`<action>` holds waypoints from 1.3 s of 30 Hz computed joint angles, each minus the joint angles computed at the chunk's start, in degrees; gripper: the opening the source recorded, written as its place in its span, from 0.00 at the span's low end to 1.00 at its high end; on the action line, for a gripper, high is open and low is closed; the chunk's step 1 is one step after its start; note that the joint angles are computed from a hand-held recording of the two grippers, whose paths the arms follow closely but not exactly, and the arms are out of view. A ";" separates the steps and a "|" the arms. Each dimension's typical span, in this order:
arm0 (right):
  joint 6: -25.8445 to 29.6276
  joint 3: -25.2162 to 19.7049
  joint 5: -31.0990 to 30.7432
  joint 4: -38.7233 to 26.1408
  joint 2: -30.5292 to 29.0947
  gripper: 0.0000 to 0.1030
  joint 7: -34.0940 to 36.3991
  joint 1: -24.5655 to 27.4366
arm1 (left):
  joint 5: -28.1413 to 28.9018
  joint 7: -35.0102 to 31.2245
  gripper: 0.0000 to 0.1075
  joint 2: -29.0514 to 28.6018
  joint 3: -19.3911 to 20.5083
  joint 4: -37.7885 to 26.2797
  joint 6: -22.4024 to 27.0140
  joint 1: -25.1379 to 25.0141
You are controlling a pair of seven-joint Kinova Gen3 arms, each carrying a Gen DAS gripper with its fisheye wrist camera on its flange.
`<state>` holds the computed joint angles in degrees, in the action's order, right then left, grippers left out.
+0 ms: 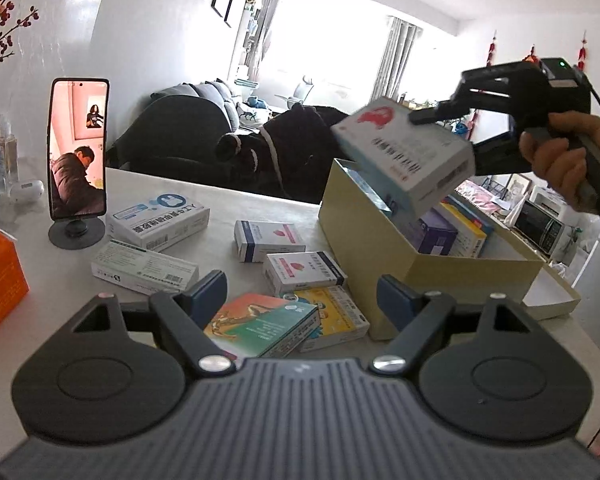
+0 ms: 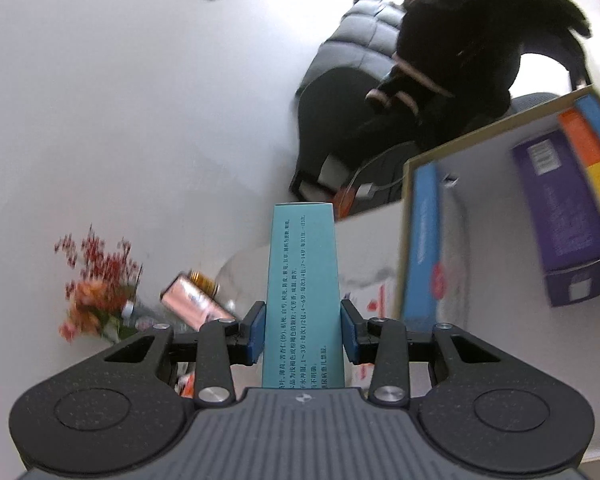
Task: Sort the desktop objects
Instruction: 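Carry the teal box with the right gripper over the beige box and lower it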
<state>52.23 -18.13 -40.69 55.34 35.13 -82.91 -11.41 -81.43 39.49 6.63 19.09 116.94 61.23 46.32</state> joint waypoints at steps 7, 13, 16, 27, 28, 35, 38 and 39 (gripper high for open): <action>-2.72 1.92 0.88 0.10 0.34 0.40 -3.75 1.40 | 0.37 -2.01 0.83 0.24 -0.11 -0.13 0.50 0.12; -5.31 3.20 3.66 0.25 0.63 0.40 -7.34 1.61 | 0.90 -3.07 0.84 -0.07 -0.37 -0.35 -0.39 -0.47; -6.41 4.28 6.27 0.15 0.83 0.40 -9.27 0.87 | 1.20 -3.40 0.85 -0.12 -0.44 -0.66 -0.57 -0.72; -6.15 7.29 16.89 -6.51 6.24 0.40 -20.18 -5.41 | 2.83 -5.19 0.85 0.44 -0.65 -2.14 0.32 -0.43; -6.01 7.23 17.30 -7.22 6.85 0.40 -20.84 -5.70 | 3.07 -5.10 0.85 0.40 -0.73 -2.16 0.36 -0.43; -4.24 9.20 22.04 -13.04 10.21 0.40 -26.77 -9.10 | 4.26 -4.95 0.85 -0.18 -0.95 -1.97 -0.16 -1.02; -2.92 10.12 24.23 -15.80 11.57 0.40 -28.72 -10.60 | 4.53 -5.25 0.85 -0.18 -0.93 -2.02 -0.33 -1.18; -2.51 10.47 25.07 -16.64 11.95 0.40 -29.22 -11.15 | 4.64 -5.35 0.85 -0.20 -0.94 -2.03 -0.42 -1.24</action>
